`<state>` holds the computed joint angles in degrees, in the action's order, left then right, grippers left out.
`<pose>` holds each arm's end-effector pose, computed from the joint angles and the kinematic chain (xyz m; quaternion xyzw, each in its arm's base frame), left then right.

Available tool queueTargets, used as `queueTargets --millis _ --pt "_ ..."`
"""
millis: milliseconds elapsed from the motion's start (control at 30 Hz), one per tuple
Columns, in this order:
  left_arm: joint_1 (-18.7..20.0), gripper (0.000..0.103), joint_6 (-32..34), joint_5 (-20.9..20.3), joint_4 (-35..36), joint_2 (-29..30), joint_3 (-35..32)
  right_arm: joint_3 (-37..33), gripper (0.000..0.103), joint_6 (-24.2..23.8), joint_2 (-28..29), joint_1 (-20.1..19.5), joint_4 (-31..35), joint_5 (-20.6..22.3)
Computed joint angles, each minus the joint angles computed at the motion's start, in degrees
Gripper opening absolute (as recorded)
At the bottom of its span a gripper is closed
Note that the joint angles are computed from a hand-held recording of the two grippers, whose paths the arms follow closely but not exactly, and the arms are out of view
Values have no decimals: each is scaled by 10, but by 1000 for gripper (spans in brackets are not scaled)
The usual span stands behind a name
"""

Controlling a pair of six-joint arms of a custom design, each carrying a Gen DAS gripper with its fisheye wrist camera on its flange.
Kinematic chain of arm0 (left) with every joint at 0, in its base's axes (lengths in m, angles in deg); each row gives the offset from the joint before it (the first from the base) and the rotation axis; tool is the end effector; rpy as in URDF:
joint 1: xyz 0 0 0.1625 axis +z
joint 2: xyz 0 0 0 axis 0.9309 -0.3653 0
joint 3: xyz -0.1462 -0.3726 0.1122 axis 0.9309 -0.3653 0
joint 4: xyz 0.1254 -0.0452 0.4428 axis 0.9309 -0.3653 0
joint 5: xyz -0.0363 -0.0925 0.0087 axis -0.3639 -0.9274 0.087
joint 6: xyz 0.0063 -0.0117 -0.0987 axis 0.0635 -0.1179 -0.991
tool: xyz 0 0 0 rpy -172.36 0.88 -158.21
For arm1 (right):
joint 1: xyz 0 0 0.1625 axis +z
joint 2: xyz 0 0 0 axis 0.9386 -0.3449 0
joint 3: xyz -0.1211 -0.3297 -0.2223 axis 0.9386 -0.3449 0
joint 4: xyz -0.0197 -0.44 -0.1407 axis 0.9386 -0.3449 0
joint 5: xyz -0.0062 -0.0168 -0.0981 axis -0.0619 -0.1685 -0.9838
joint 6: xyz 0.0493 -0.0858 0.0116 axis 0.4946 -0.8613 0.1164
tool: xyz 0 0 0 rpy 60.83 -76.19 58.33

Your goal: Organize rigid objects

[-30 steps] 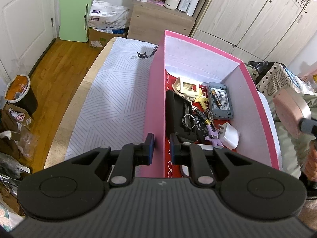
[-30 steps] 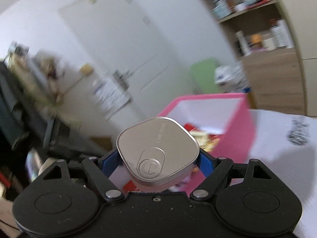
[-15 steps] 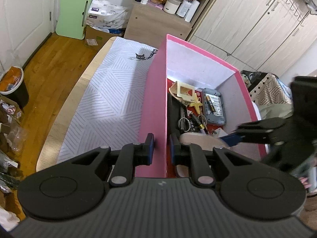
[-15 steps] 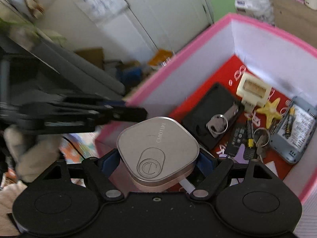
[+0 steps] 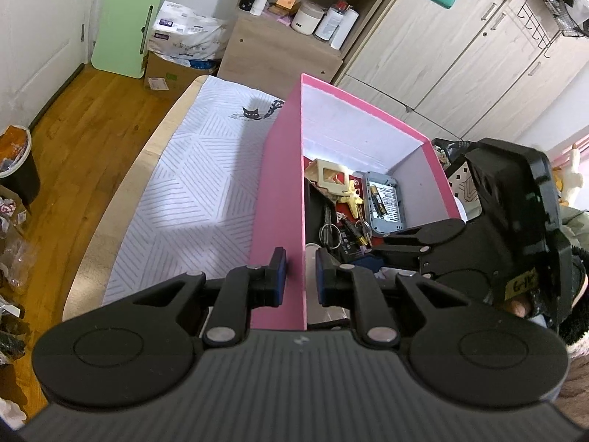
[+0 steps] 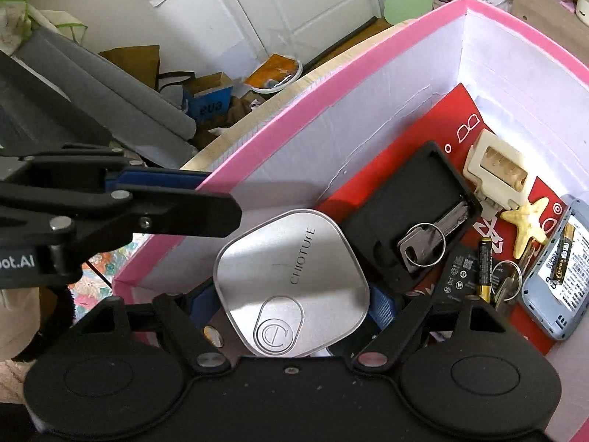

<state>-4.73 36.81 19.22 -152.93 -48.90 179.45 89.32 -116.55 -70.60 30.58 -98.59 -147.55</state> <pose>-0.1279 -0.6585 0.2186 0.1146 0.9429 -0.2804 0.1386 0.2429 -0.7473 0.0571 0.3473 -0.9258 -0.0245 0.1469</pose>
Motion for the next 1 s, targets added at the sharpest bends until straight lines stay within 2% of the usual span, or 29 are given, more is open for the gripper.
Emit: queueTargets --millis 100,267,367,500,600,833,1000 --pt "-2 14 2 2 -2 0 2 -17 85 0 6 -5 20 10" --pt "-5 14 0 9 6 -2 2 -4 86 1 -4 -9 -2 7" --pt "-9 14 4 22 10 -2 2 14 86 12 -29 -11 -10 10" --pt "-18 14 14 49 3 0 7 70 87 -14 -84 -20 -62 48" --pt "-27 14 23 76 -14 3 13 126 87 -39 -136 -30 -128 76" --pt "-48 14 26 112 6 3 13 237 87 -81 -194 -39 -342 121" --pt "-74 24 28 149 30 -3 20 287 87 -78 -219 -49 -416 147"
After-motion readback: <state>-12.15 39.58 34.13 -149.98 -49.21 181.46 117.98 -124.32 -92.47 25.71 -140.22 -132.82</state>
